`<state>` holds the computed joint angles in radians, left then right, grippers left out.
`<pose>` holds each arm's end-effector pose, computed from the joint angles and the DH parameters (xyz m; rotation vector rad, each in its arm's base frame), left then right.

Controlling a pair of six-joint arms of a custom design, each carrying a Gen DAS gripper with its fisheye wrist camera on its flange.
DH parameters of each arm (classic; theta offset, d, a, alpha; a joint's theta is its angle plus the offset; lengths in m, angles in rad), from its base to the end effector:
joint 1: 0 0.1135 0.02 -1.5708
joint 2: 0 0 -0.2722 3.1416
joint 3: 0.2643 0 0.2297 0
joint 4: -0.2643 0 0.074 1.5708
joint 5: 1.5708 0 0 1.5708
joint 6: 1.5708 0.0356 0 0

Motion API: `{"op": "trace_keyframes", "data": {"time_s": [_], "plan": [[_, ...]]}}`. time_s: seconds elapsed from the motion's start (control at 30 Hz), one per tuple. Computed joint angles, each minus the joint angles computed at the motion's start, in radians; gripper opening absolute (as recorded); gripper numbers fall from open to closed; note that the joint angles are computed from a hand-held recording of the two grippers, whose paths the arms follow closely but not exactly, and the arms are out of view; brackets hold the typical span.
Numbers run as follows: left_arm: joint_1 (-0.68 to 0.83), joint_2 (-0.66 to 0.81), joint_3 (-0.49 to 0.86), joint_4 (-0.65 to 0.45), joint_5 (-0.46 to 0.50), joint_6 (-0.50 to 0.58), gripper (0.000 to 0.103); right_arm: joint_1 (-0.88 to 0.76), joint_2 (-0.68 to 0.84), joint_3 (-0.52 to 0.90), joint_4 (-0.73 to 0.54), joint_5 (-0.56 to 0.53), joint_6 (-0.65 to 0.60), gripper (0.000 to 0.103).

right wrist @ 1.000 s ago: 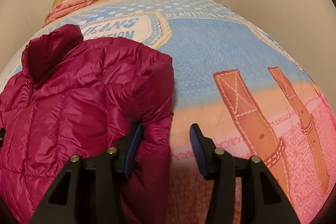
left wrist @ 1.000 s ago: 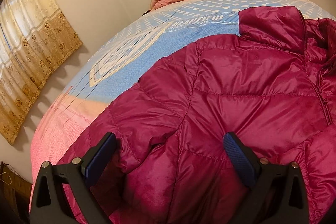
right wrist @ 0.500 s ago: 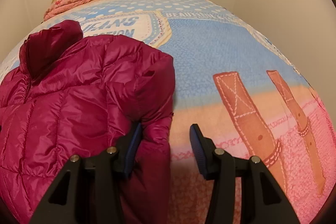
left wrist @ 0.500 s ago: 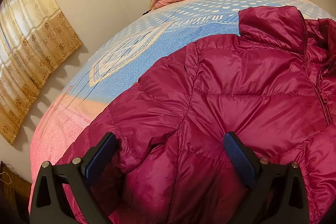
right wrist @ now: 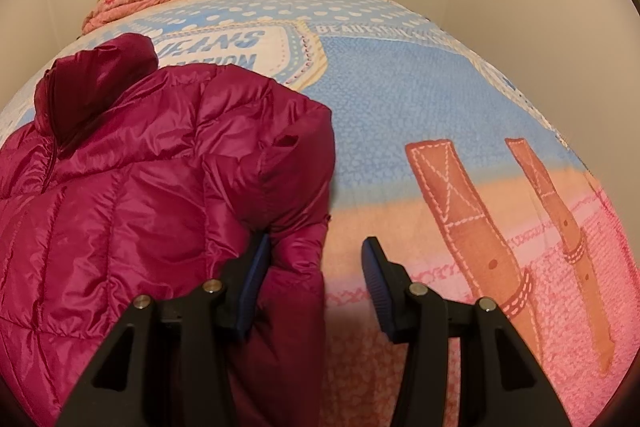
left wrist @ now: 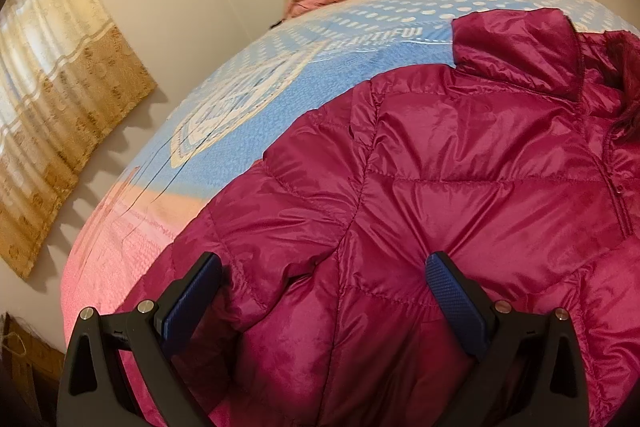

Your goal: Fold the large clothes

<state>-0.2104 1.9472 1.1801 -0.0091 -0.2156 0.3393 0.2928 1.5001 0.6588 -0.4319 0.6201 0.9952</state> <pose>0.3917 -0.0759 0.1798 0.5337 2.2847 0.3164 0.2199 0.0447 0.1613 0.9757 2.3129 -0.4168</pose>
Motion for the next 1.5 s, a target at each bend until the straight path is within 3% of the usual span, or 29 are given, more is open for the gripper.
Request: {"op": "trace_keyframes", "data": {"time_s": [0.07,0.13,0.23,0.3,0.5,0.63,0.8,1.07,1.2,1.4,1.43,1.47,1.5], "plan": [[0.033,-0.037,0.020,-0.058,0.049,0.031,0.102,-0.004,-0.016,0.030,-0.074,0.006,-0.013,0.069],[0.096,-0.097,0.018,-0.086,0.131,0.057,0.102,0.020,-0.091,0.035,-0.160,0.021,0.041,0.076],[0.268,-0.169,0.042,-0.154,0.310,0.131,0.102,0.152,-0.144,0.091,-0.342,0.093,0.188,0.077],[0.374,-0.165,0.059,-0.161,0.373,0.189,0.102,0.253,-0.130,0.138,-0.412,0.111,0.261,0.080],[0.649,0.040,0.207,-0.158,0.347,0.312,0.102,0.478,0.078,0.337,-0.319,0.094,0.208,0.082],[0.753,0.134,0.306,-0.202,0.376,0.306,0.102,0.525,0.282,0.522,-0.258,0.093,0.118,0.082],[0.780,0.203,0.393,-0.281,0.415,0.278,0.102,0.500,0.517,0.698,-0.330,0.062,0.079,0.082],[0.816,0.229,0.440,-0.351,0.472,0.255,0.102,0.536,0.410,0.592,-0.300,0.078,0.152,0.083],[0.839,0.196,0.404,-0.333,0.477,0.251,0.102,0.591,0.406,0.634,-0.348,0.111,0.199,0.083],[0.881,0.197,0.406,-0.393,0.563,0.294,0.101,0.628,0.424,0.663,-0.334,0.129,0.210,0.084],[0.881,0.200,0.398,-0.387,0.570,0.301,0.097,0.633,0.421,0.660,-0.326,0.132,0.210,0.084],[0.883,0.209,0.414,-0.413,0.597,0.310,0.072,0.638,0.414,0.654,-0.326,0.134,0.213,0.084],[0.891,0.234,0.477,-0.523,0.664,0.337,0.042,0.643,0.415,0.653,-0.322,0.137,0.214,0.084]]}}
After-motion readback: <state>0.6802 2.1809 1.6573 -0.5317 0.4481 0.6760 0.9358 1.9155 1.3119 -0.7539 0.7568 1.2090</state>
